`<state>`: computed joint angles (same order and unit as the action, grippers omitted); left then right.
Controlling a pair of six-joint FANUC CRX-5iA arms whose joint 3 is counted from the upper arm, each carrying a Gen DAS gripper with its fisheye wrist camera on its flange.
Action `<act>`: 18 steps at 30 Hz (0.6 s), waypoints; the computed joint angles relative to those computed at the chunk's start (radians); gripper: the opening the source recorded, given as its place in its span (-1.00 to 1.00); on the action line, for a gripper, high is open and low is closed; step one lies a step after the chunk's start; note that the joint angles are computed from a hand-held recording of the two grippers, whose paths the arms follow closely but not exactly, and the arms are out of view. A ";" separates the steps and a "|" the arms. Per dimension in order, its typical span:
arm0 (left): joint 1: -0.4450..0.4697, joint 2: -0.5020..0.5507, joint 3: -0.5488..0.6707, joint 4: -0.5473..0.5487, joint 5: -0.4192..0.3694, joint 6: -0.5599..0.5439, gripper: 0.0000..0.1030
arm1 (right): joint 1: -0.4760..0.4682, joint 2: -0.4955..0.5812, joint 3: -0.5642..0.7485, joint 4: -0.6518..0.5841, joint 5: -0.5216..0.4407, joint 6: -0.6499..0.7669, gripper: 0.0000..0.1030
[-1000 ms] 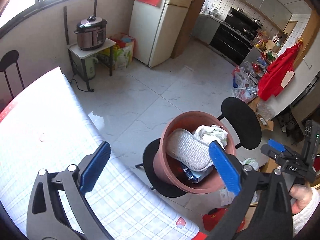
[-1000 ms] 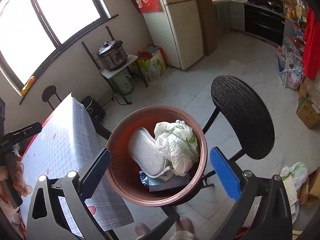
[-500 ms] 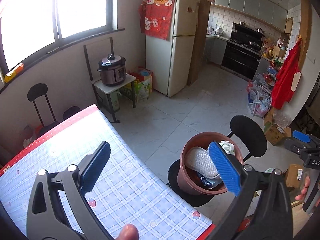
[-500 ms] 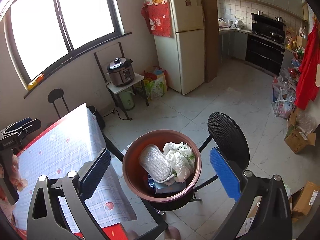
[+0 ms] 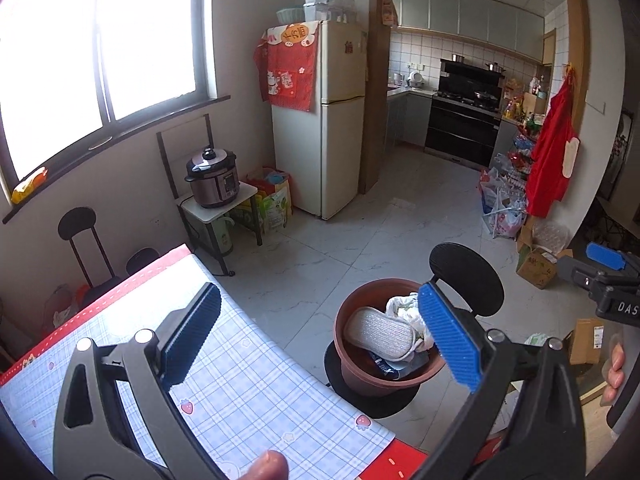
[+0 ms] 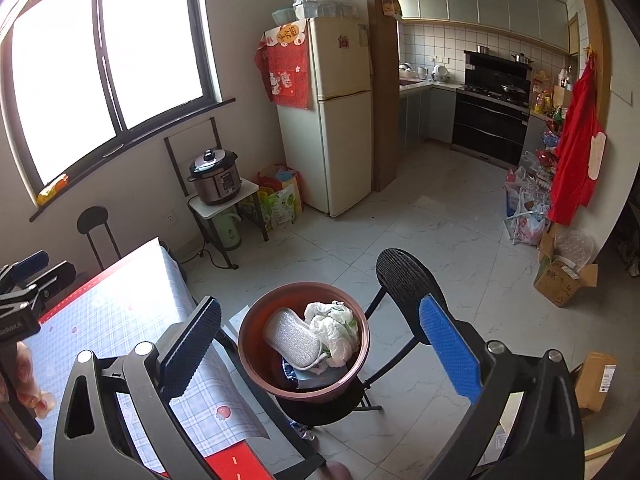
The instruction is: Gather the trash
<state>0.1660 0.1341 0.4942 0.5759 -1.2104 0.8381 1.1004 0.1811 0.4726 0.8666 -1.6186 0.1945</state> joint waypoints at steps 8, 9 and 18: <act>-0.010 -0.011 -0.024 0.071 -0.042 -0.045 0.89 | 0.024 -0.009 -0.015 0.038 -0.042 -0.019 0.89; -0.011 -0.014 -0.030 0.078 -0.043 -0.049 0.89 | 0.027 -0.008 -0.015 0.040 -0.048 -0.018 0.89; -0.020 -0.022 -0.045 0.096 -0.045 -0.071 0.89 | 0.047 -0.004 -0.014 0.058 -0.087 -0.032 0.89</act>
